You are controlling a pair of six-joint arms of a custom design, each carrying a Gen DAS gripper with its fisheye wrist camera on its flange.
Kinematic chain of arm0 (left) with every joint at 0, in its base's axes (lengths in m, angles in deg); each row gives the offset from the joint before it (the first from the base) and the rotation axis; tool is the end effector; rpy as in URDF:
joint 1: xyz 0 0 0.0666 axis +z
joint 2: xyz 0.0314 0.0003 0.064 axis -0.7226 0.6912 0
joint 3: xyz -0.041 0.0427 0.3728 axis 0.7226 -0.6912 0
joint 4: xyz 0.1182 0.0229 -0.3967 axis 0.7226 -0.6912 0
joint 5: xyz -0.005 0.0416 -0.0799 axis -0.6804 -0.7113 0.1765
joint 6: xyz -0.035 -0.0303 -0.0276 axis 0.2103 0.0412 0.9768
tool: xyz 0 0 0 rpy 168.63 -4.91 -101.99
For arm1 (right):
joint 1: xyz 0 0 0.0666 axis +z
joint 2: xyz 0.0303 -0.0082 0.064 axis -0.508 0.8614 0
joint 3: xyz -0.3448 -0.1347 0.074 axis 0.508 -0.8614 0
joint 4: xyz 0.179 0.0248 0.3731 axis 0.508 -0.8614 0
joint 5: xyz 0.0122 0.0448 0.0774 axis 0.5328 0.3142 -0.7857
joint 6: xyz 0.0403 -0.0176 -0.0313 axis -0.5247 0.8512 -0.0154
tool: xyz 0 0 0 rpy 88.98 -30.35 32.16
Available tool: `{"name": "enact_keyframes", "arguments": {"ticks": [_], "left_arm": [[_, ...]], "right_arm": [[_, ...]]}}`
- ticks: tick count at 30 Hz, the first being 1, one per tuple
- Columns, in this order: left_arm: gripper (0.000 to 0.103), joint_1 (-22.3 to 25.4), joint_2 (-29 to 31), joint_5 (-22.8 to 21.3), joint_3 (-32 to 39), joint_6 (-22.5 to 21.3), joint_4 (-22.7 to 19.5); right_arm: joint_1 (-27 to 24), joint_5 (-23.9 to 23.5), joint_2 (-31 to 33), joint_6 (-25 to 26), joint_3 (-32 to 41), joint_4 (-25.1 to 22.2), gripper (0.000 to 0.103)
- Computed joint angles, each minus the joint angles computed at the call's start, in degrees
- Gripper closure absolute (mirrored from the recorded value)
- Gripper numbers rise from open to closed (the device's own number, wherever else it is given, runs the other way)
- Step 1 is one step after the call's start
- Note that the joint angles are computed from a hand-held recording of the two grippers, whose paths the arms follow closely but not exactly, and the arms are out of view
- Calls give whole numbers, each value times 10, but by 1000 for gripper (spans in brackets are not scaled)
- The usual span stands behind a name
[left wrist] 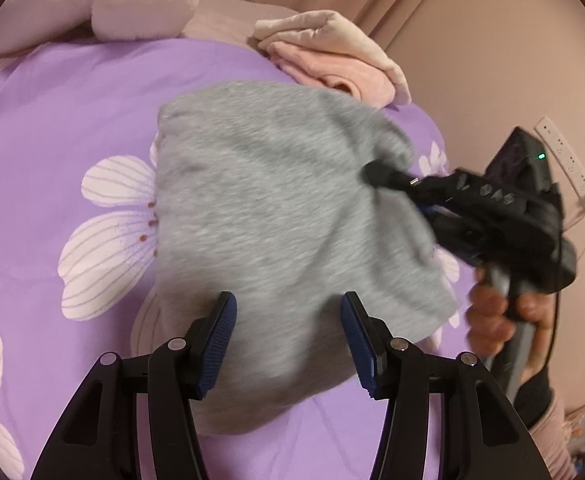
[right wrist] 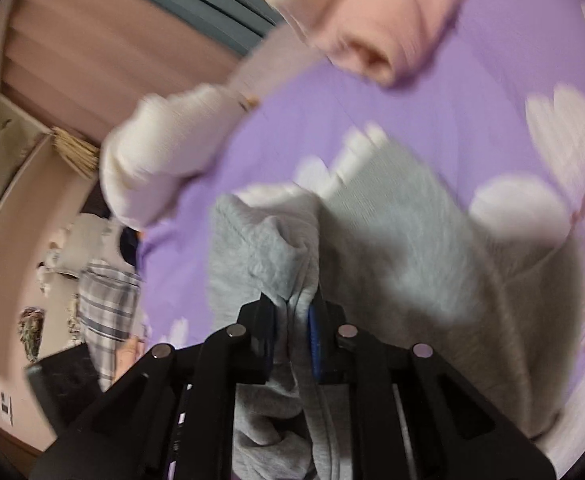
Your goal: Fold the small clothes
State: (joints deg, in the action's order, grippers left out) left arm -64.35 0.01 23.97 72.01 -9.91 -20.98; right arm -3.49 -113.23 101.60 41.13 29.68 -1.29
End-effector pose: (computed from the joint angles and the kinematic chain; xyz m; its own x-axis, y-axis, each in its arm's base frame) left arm 0.4744 -0.1664 0.3925 -0.8454 -0.1007 -0.5245 0.1738 0.8768 -0.4484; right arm 0.5825 0.3134 0.3696 -0.8563 0.2327 -0.4611 -0.2061 0.6646 0.7182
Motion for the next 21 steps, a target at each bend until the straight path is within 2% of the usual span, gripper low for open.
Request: {"name": "enact_keyframes", "arguments": {"ticks": [3,5,8,17,21], "left_arm": [[50,-4,6,13,7,6,10],[50,-13,14,2,16,2,11],[50,-27,32,-24,31,-9,2],[50,-33,54,-11,48,-8,-8],[50,-25,32,-3,32,-1,7]], "right_arm": [[-12,3,-13,20,8,-19,89],[-18,18,-11,42,20,-55,89],[-19,30,-9,55,17,-74,89],[-33,35,3,33,-15,-73,88],[-34,45,-1,41,-19,-73,89]]}}
